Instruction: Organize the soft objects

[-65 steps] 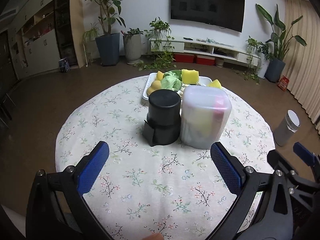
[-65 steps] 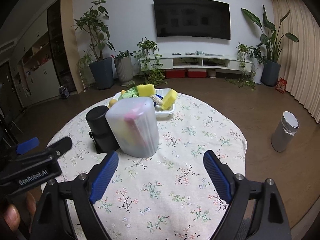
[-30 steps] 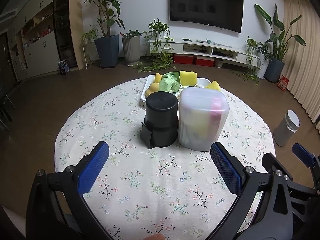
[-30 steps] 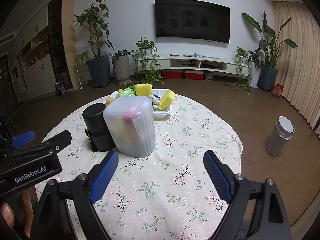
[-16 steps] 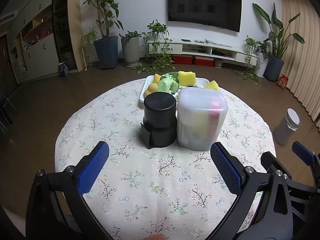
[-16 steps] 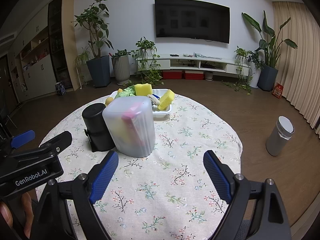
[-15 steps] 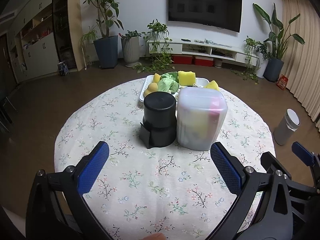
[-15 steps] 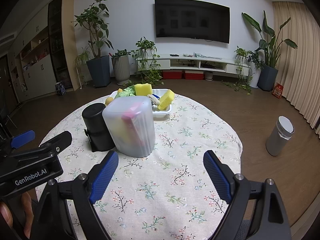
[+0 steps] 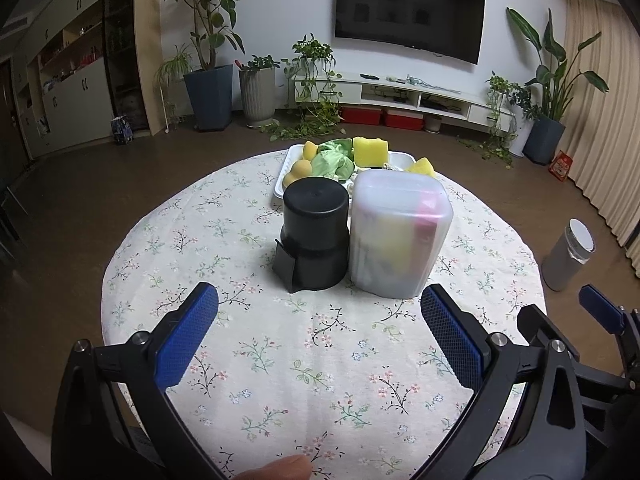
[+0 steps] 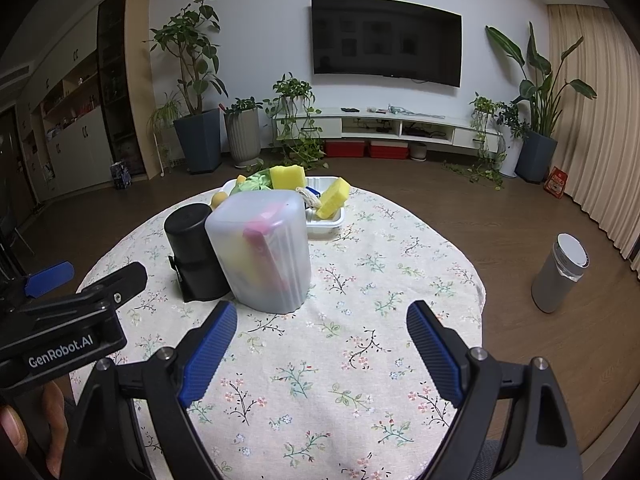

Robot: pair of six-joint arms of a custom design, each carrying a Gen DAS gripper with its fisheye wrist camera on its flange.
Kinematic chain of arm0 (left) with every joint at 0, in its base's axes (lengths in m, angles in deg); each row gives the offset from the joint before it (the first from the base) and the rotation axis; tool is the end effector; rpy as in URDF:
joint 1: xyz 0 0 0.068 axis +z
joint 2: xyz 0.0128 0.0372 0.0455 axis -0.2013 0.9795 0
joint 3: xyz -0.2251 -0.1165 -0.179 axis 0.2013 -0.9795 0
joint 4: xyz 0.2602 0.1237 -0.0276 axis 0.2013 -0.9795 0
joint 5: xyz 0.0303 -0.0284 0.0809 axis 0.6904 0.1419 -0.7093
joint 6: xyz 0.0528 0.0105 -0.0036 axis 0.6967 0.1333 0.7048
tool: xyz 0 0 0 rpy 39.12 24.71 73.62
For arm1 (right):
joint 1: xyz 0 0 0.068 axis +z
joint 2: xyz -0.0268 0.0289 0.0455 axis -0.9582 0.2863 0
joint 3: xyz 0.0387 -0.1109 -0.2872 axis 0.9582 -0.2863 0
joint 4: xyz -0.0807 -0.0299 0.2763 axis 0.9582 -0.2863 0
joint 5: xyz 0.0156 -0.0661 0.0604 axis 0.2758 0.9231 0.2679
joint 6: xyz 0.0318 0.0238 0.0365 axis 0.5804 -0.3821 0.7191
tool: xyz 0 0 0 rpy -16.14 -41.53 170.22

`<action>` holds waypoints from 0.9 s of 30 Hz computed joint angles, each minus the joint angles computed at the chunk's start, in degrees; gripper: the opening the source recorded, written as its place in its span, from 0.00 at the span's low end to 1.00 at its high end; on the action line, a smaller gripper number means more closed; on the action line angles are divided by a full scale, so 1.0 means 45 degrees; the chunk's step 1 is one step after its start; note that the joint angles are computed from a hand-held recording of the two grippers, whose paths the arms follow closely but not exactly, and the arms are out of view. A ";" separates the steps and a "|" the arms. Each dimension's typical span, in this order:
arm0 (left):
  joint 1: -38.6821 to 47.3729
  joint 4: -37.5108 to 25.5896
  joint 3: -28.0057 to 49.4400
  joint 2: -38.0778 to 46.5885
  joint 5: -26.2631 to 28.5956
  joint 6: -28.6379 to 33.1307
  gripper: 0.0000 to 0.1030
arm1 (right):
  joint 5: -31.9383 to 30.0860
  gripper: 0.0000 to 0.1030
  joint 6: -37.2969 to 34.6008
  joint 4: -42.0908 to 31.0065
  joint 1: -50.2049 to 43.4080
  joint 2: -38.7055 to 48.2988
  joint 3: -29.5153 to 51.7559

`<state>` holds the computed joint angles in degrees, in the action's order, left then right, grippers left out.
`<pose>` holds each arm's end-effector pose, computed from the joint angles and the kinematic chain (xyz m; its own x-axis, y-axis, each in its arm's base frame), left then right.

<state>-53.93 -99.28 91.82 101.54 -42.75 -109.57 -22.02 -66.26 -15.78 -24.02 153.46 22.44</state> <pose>0.1701 -0.1226 0.2235 -0.6048 -0.2822 -0.7447 -0.3962 0.9178 -0.0260 0.2046 0.2199 0.1998 -0.5816 -0.2190 -0.7834 -0.3846 0.9227 0.0275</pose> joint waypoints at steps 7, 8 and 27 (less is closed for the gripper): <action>0.0008 -0.0039 0.0006 0.0005 -0.0036 -0.0014 1.00 | -0.0116 0.86 -0.0122 -0.0002 -0.0119 -0.0078 -0.0091; 0.0003 -0.0055 -0.0007 -0.0002 -0.0054 -0.0038 1.00 | -0.0116 0.86 -0.0122 -0.0002 -0.0119 -0.0078 -0.0091; 0.0057 -0.0069 -0.0047 0.0159 -0.0060 -0.0153 1.00 | -0.0142 0.86 -0.0178 -0.0057 -0.0151 -0.0082 -0.0050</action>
